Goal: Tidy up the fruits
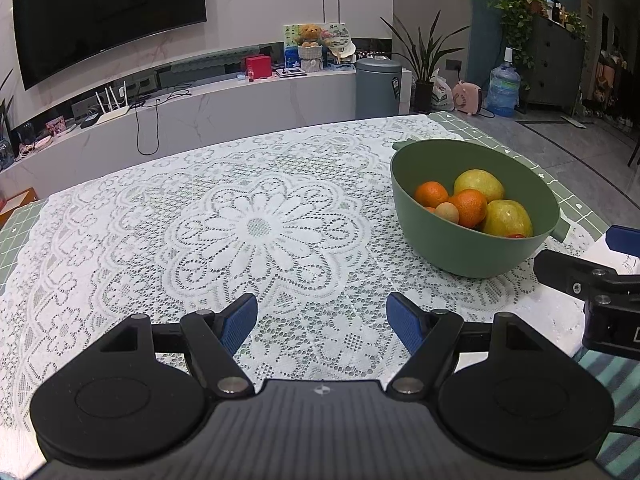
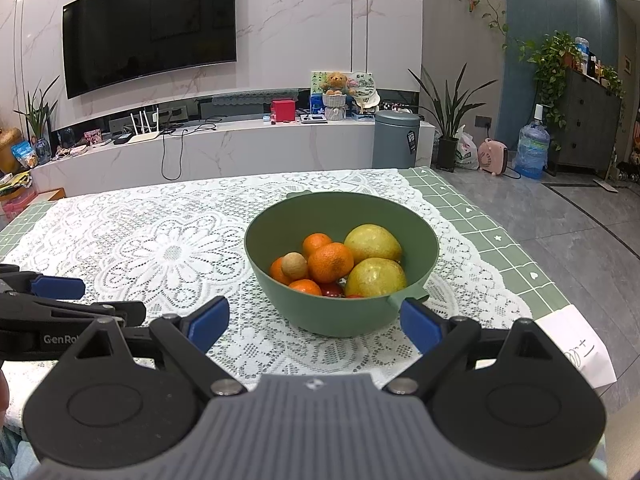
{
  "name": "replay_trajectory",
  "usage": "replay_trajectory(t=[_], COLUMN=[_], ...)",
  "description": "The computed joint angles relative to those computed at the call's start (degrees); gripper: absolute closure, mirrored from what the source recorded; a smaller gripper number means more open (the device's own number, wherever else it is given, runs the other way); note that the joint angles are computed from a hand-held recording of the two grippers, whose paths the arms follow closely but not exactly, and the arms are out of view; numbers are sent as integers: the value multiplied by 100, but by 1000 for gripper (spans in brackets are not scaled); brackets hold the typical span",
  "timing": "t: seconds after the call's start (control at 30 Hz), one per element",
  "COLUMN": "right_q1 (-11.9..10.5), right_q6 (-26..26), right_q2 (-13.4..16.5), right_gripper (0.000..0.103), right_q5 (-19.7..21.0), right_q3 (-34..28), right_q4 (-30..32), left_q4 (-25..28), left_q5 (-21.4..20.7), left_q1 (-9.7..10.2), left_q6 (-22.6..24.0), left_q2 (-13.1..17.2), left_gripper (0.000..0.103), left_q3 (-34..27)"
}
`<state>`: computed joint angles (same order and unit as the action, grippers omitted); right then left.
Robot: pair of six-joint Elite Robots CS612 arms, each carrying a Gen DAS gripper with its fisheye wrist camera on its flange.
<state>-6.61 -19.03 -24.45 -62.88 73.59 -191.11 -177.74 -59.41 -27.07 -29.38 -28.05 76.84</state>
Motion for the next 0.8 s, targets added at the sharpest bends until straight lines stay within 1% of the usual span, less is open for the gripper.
replay_trajectory(t=[0.6, 0.77, 0.8], right_q1=[-1, 0, 1], right_q6=[13, -22, -30], right_q2=[-17, -21, -20], right_gripper=[14, 12, 10], right_q5=[0, 6, 5], right_q3=[-15, -15, -21], right_q4=[169, 218, 238], left_q4=[13, 41, 37], left_q5=[-12, 38, 54], left_q1=[5, 0, -1], left_q6=[-27, -63, -82], left_q2=[-12, -10, -9], left_gripper=[17, 17, 17], left_q3=[15, 6, 6])
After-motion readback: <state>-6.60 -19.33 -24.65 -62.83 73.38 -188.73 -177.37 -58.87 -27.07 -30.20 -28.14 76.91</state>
